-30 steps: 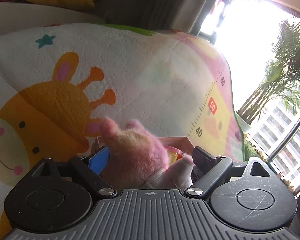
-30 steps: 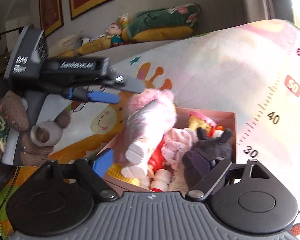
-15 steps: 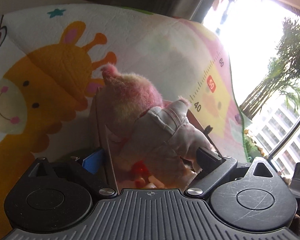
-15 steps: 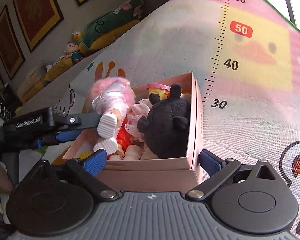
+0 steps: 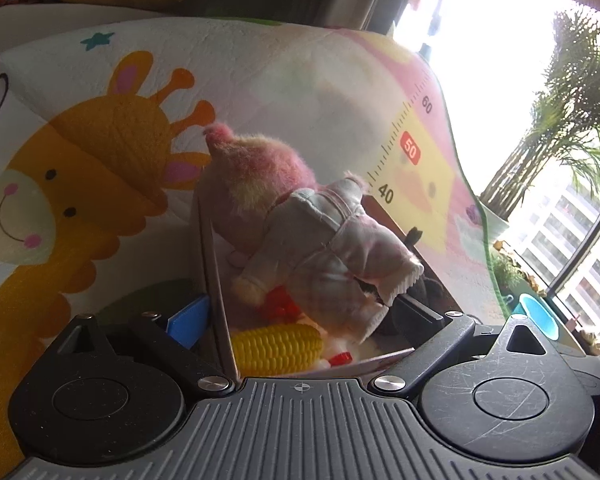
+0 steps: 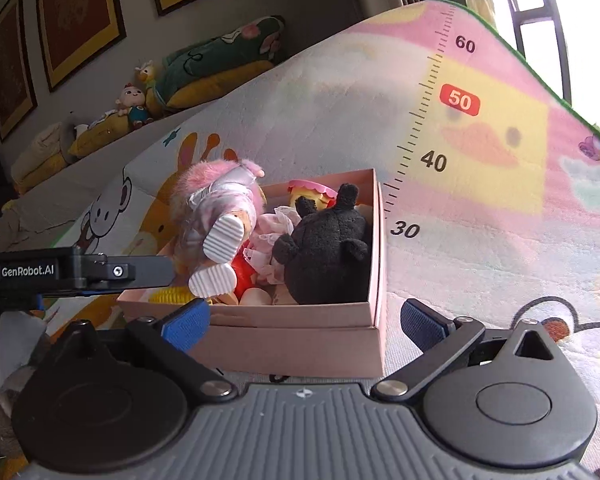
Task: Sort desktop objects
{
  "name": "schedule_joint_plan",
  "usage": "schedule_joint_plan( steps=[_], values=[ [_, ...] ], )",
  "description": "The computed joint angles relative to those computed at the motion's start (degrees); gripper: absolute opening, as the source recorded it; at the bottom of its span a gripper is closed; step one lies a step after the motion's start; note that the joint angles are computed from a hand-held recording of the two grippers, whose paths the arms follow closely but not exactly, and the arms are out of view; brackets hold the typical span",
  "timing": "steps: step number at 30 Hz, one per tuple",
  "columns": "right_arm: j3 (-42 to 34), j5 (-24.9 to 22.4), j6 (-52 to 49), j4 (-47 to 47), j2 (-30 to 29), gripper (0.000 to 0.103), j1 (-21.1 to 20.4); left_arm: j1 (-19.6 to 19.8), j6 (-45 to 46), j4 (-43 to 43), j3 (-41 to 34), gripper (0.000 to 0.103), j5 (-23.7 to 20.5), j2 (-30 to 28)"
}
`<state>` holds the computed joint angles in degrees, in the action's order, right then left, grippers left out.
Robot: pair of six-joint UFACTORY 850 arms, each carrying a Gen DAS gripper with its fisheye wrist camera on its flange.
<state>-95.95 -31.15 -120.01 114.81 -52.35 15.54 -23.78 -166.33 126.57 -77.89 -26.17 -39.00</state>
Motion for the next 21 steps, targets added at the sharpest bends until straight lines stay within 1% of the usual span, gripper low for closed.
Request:
schedule_joint_plan(
  steps=[2,4,5,6,8,10,13,17,18,21],
  values=[
    [3.4,1.3,-5.3,4.5,2.0,0.103,0.2,-2.6,11.0,-11.8,1.2,0.100,-5.0,0.5],
    [5.9,3.2,-7.5,6.2,3.4,0.103,0.4,-5.4,21.5,-22.6,1.0,0.101,-10.4,0.0],
    [6.7,4.2,-8.0,6.6,3.7,0.103,0.6,-6.6,25.5,-27.0,0.8,0.102,-13.0,-0.4],
    [7.5,5.3,-8.6,7.1,4.0,0.103,0.7,-7.5,28.2,-30.5,0.5,0.102,-14.5,-0.9],
    [8.8,7.4,-10.2,8.4,4.3,0.103,1.0,-8.5,30.6,-34.6,0.2,0.102,-14.5,-1.4],
    [8.8,9.5,-9.4,7.3,4.4,0.103,1.2,-8.7,32.0,-37.8,-0.2,0.102,-13.8,-2.0],
    [9.9,8.7,-11.9,9.6,4.9,0.103,0.8,-8.9,32.9,-40.7,-0.6,0.102,-13.1,-2.7],
    [10.0,8.1,-8.3,7.3,4.8,0.103,0.1,-9.2,32.0,-41.6,-0.4,0.102,-12.8,-3.2],
    [9.8,8.3,-7.1,6.0,4.8,0.103,0.1,-9.4,32.0,-41.4,-0.4,0.102,-13.1,-3.2],
    [8.0,10.9,1.1,-3.6,4.1,0.103,0.4,-9.5,32.3,-42.3,-0.5,0.102,-13.4,-3.3]
  ],
)
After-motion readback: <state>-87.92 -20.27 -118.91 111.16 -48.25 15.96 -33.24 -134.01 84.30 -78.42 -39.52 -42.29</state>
